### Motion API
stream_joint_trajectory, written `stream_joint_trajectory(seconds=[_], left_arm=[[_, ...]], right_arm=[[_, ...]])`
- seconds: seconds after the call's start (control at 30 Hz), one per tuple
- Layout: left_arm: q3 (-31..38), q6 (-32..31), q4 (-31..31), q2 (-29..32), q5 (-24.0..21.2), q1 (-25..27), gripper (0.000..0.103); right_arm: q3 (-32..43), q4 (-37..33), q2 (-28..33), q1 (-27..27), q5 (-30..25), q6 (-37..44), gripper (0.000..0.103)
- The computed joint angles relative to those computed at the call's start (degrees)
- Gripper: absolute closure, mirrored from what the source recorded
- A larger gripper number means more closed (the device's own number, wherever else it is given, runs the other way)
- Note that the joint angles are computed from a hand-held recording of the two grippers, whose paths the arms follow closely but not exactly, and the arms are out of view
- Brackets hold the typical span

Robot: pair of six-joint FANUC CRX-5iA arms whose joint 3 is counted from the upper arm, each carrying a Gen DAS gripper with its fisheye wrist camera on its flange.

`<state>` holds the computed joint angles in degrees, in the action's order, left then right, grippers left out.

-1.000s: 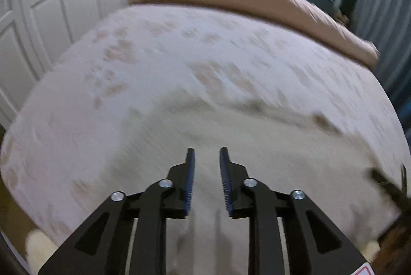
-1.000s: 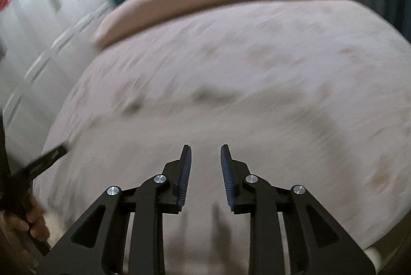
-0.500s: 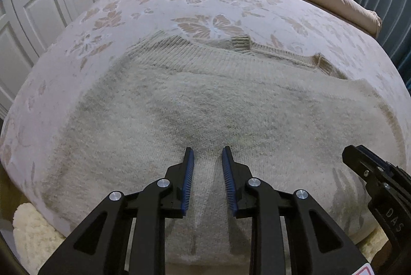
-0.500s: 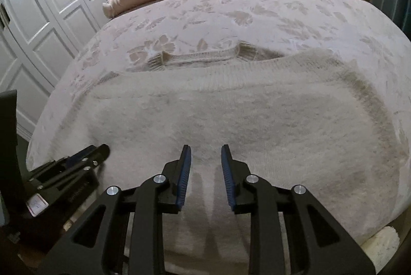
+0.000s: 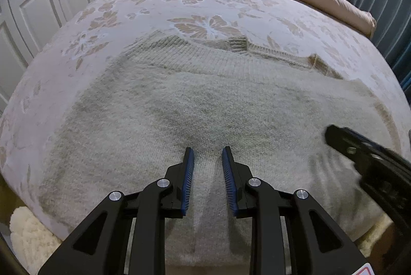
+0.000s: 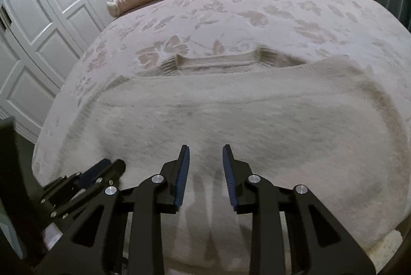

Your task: Fold small clothes

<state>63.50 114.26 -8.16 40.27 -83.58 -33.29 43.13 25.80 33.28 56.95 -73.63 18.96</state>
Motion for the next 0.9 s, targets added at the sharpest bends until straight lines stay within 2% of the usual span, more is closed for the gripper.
stream_joint_trajectory(seconds=[0.07, 0.13, 0.23, 0.33, 0.4, 0.47, 0.53, 0.6, 0.63, 0.67, 0.73, 0.8, 0.83, 0.87, 0.9], left_arm=[[-3.16, 1.55, 1.89, -2.23, 1.88, 1.05, 0.079], [-7.14, 3.26, 1.42, -5.68, 3.88, 2.19, 0.078], [-12.04, 7.4, -0.91, -10.27, 5.5, 4.5, 0.067], [-16.86, 10.86, -1.11, -13.5, 6.7, 8.03, 0.057], [-19.66, 12.1, 0.12, -14.43, 6.98, 10.2, 0.057], [-24.89, 10.75, 6.18, -15.82, 9.81, 13.1, 0.057], [-33.75, 11.36, 15.34, -18.43, 16.45, 16.03, 0.056], [-39.36, 12.65, 19.48, -20.44, 22.02, 16.84, 0.054], [-40.33, 13.14, 19.6, -20.84, 23.81, 16.55, 0.053], [-39.54, 13.27, 19.32, -20.38, 23.61, 16.28, 0.053], [-39.63, 11.53, 22.73, -19.39, 25.42, 16.09, 0.053], [-37.58, 11.52, 23.28, -17.81, 24.55, 15.77, 0.056], [-35.49, 11.78, 22.05, -16.86, 23.66, 15.24, 0.075], [-34.27, 11.2, 22.23, -16.26, 22.99, 15.02, 0.09], [-32.75, 11.69, 21.58, -15.9, 22.18, 14.64, 0.09]], right_arm=[[2.71, -3.02, 1.94, -1.03, -1.27, 1.87, 0.077], [1.53, -4.28, 1.76, -1.63, 0.05, 1.27, 0.077], [2.1, -5.16, 2.07, -2.02, 0.16, 1.87, 0.077], [5.82, -5.99, 4.25, -2.32, -2.33, 3.9, 0.076], [7.25, -5.88, 5.21, -2.33, -3.3, 4.83, 0.074], [7.42, -5.44, 5.52, -2.25, -3.35, 5.37, 0.074], [6.21, -5.16, 4.99, -2.26, -2.48, 5.43, 0.073], [4.72, -4.94, 4.28, -2.28, -1.3, 5.33, 0.073], [4.16, -4.8, 4.01, -2.24, -0.88, 5.17, 0.073], [3.78, -4.68, 3.85, -2.21, -0.54, 5.09, 0.073], [2.79, -4.31, 3.42, -2.13, 0.24, 5.08, 0.073], [2.03, -3.77, 3.14, -1.97, 0.86, 5.14, 0.072], [1.43, -3.54, 2.82, -1.91, 1.37, 5.16, 0.072], [1.16, -3.36, 2.66, -1.82, 1.67, 5.1, 0.072], [-0.08, -3.02, 1.79, -1.7, 2.63, 4.71, 0.072]])
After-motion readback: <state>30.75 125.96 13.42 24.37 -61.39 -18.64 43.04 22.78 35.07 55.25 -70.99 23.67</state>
